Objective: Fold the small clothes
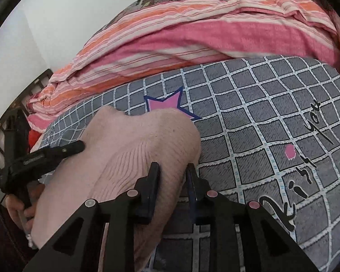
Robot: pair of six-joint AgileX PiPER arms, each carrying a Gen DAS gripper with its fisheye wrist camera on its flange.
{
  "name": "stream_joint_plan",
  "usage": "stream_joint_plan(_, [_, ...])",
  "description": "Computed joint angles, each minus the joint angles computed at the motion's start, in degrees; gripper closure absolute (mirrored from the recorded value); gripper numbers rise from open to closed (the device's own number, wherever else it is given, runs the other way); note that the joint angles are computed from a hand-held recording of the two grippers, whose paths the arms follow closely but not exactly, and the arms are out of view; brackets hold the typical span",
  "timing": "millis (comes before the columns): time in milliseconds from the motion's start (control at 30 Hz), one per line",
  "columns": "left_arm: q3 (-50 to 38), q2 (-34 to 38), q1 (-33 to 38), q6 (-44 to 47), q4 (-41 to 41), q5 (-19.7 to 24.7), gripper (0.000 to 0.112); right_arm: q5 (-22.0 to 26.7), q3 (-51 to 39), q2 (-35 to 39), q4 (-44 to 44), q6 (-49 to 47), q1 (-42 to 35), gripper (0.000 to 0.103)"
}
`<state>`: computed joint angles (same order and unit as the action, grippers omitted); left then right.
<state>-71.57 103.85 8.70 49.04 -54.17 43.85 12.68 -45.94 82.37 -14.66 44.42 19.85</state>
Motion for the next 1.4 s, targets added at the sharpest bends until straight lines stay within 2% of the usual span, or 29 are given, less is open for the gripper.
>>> stream_joint_plan(67, [-1.1,1.3,-1.2,0.9,-0.3,-2.2,0.08,-0.4,-0.6,1.2,1.0,-0.9,-1.0,0.08])
stream_joint_plan(167, [-2.2,2.1,-2.1,1.2,-1.3,-5.5,0.084,0.6,-2.2,3.1,-3.8,4.1,-0.8,0.08])
stream_joint_plan(333, [-1.9,2.5,-3.1,-0.3,-0.8,-9.7,0.085,-0.1,-2.3,4.7,-15.7,16.4,-0.1,0.08])
stream_joint_plan(400, [-1.2,1.9,-3.8,-0.6,0.0,-11.1,0.085,-0.9,-2.1,5.3,-15.3,16.3,-0.7,0.08])
stream_joint_plan(467, [-1.1,1.5,-4.0,-1.3,1.1,-11.0,0.085,-0.5,-2.5,5.6,-13.8,15.2,-1.0,0.077])
stream_joint_plan(600, [0.1,-0.4,-4.2,-3.1,4.5,-9.4,0.085,0.4,-2.4,5.0,-16.3,17.8,-0.6,0.072])
stream_joint_plan(700, [3.2,-3.2,-3.9,-1.1,4.3,-8.9,0.085,1.3,-1.6,2.7,-10.2,12.5,-0.9,0.067])
stream_joint_plan(833, [7.8,-7.7,-3.4,1.8,4.4,-8.4,0.084,5.5,-0.5,-1.7,-11.9,15.3,1.7,0.066])
stream_joint_plan(933, [10.4,-11.1,-1.6,2.7,4.1,-5.9,0.077,9.7,0.6,-6.3,-16.3,20.6,6.3,0.065])
stream_joint_plan(967, [11.2,-12.0,-1.0,3.3,3.6,-5.1,0.07,10.8,1.1,-8.0,-16.9,21.8,7.7,0.065])
stream_joint_plan(1033, [13.2,-14.4,1.0,5.5,2.3,-2.9,0.064,11.2,2.7,-11.6,-16.1,22.4,9.5,0.065])
stream_joint_plan(1200, [19.6,-20.1,9.5,16.6,-2.8,6.3,0.056,15.5,5.9,-18.4,-19.5,29.2,15.5,0.065])
stream_joint_plan(1300, [22.8,-22.6,17.4,22.9,-4.4,14.5,0.056,18.6,8.1,-22.0,-23.5,35.4,20.2,0.065])
stream_joint_plan(1400, [24.7,-23.5,25.7,28.5,-2.6,25.7,0.056,22.2,9.0,-24.3,-24.9,38.1,24.9,0.065])
